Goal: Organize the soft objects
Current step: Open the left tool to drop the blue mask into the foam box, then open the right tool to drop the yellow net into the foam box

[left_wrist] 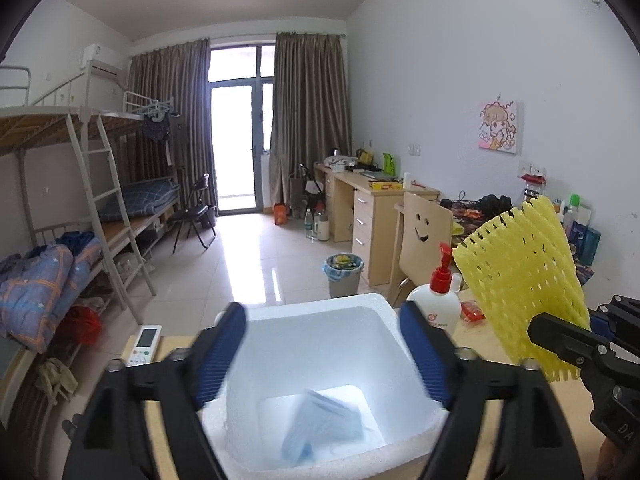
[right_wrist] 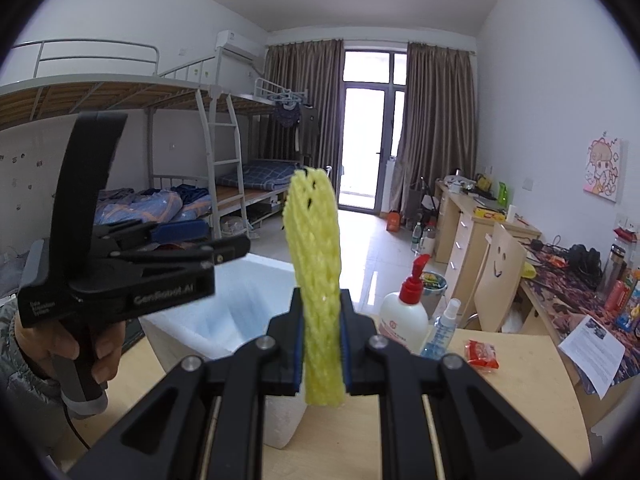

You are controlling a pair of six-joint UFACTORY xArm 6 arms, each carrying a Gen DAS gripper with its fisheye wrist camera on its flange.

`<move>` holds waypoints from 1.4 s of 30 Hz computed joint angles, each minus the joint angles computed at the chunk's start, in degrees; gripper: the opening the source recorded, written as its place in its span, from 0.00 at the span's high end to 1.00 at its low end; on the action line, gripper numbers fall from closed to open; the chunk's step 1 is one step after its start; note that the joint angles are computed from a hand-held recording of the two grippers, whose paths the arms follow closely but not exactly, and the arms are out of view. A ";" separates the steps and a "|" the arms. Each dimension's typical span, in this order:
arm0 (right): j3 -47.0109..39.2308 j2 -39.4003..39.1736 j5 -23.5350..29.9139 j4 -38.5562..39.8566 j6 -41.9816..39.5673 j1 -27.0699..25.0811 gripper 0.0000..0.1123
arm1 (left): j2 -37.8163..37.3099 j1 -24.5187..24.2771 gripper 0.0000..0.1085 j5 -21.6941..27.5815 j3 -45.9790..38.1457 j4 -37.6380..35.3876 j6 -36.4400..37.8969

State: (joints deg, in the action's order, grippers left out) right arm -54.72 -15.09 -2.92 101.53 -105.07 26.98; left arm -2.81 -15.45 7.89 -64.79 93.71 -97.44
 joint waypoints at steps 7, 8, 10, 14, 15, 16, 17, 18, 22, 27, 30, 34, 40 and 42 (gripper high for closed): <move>0.54 -0.41 0.46 -0.89 0.86 -0.33 0.84 | -1.64 -1.35 0.06 2.72 0.65 7.11 -9.14; 0.48 -0.37 0.34 -0.84 0.83 -0.30 0.84 | -1.84 -1.23 0.06 2.47 0.73 6.86 -8.95; 0.42 -0.40 0.46 -0.43 0.34 -0.45 0.84 | -2.46 -1.12 0.06 2.72 1.05 6.92 -9.01; 0.54 -0.53 0.76 -0.60 0.44 -0.60 0.84 | -4.06 -1.93 0.06 5.31 2.51 6.72 -8.17; 0.50 -0.58 0.77 -0.23 0.03 -0.44 0.84 | -4.33 -2.02 0.06 5.45 2.85 6.14 -7.52; 0.35 -0.55 0.91 0.21 -0.47 -0.42 0.84 | -4.64 -1.73 0.06 5.10 3.15 6.08 -7.30; 0.39 -0.54 1.05 -0.25 0.01 -0.27 0.84 | -5.01 -1.76 0.06 5.30 3.52 5.87 -7.07; 0.40 -0.47 1.32 -0.73 0.45 -0.31 0.84 | -5.48 -1.69 0.06 5.64 3.94 5.70 -6.81; 0.01 0.73 1.81 -5.12 4.30 0.23 0.84 | -7.40 -1.36 0.06 6.90 5.66 5.67 -7.11; -1.18 1.86 3.57 -4.69 3.52 0.28 0.84 | -9.73 -0.83 0.06 9.44 8.24 3.38 -4.50; -1.97 2.81 4.15 -5.17 3.71 0.30 0.84 | -11.22 -0.71 0.06 11.38 9.89 3.40 -4.38; -3.09 4.40 5.32 -6.78 5.20 0.69 0.84 | -12.97 0.37 0.06 11.81 11.77 2.78 -4.19; -4.23 6.19 6.54 -10.43 8.79 1.42 0.84 | -16.08 1.98 0.06 12.36 14.68 2.83 -4.67; -4.35 6.56 6.57 -12.18 10.46 1.67 0.84 | -16.88 2.59 0.06 12.39 15.36 3.25 -5.66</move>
State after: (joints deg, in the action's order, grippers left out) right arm -59.07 -8.54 3.66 89.35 -94.60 28.65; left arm -19.69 -12.87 20.29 -49.43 96.97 -103.11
